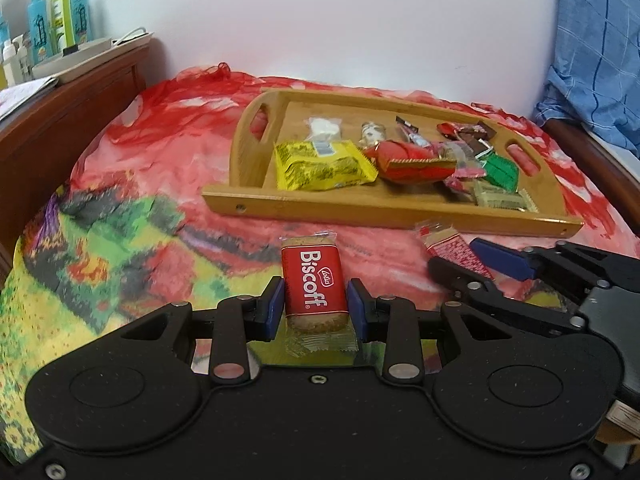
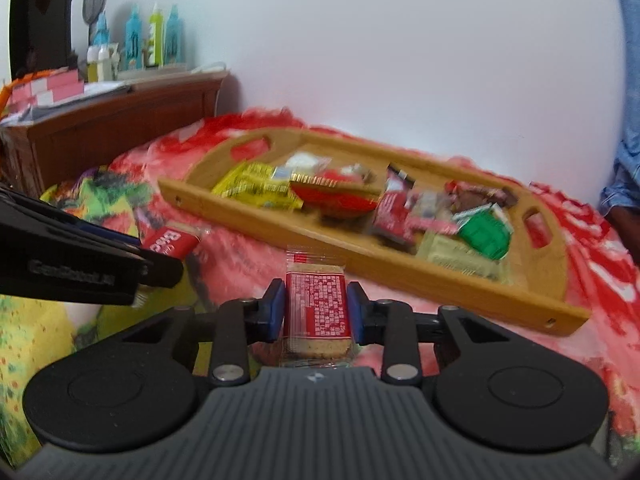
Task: Organize snacks
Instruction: 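Carry both red biscuit packets over the tray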
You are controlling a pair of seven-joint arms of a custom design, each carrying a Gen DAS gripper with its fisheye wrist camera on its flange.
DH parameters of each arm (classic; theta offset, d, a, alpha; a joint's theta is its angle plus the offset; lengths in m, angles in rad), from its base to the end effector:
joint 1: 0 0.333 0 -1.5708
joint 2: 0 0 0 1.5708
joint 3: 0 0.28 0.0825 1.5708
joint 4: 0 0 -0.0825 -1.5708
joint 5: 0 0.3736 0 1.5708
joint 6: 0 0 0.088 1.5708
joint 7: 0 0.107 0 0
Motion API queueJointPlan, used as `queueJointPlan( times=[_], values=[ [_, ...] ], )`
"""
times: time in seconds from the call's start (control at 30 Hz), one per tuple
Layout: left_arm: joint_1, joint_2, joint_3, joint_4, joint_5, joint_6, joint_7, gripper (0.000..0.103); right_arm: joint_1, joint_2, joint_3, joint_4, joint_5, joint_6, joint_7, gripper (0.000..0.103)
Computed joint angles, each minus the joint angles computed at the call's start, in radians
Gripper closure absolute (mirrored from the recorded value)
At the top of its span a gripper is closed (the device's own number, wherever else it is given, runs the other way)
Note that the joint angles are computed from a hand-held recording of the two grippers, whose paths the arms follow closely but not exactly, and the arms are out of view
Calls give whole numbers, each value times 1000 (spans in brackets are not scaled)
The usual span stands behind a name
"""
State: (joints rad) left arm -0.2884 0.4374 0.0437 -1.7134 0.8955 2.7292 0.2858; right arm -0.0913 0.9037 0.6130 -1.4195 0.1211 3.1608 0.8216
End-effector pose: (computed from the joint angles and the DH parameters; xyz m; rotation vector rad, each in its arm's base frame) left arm 0.6473 -0.1954 0.3623 -1.9794 1.4622 -0.6630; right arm 0.7064 0.2326 0.3105 -1.9849 0.9165 -0.5820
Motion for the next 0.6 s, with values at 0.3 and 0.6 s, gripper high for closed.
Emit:
queueJointPlan(
  times=[0.3,0.6],
  values=[
    [11,20,-8,79,-46,-3,83,71,-123,38,155,-1,-38,69,64,65],
    [28,145,2,290,-157,-16,224,71,55,135,-36,342,14,-58,201,65]
  ],
)
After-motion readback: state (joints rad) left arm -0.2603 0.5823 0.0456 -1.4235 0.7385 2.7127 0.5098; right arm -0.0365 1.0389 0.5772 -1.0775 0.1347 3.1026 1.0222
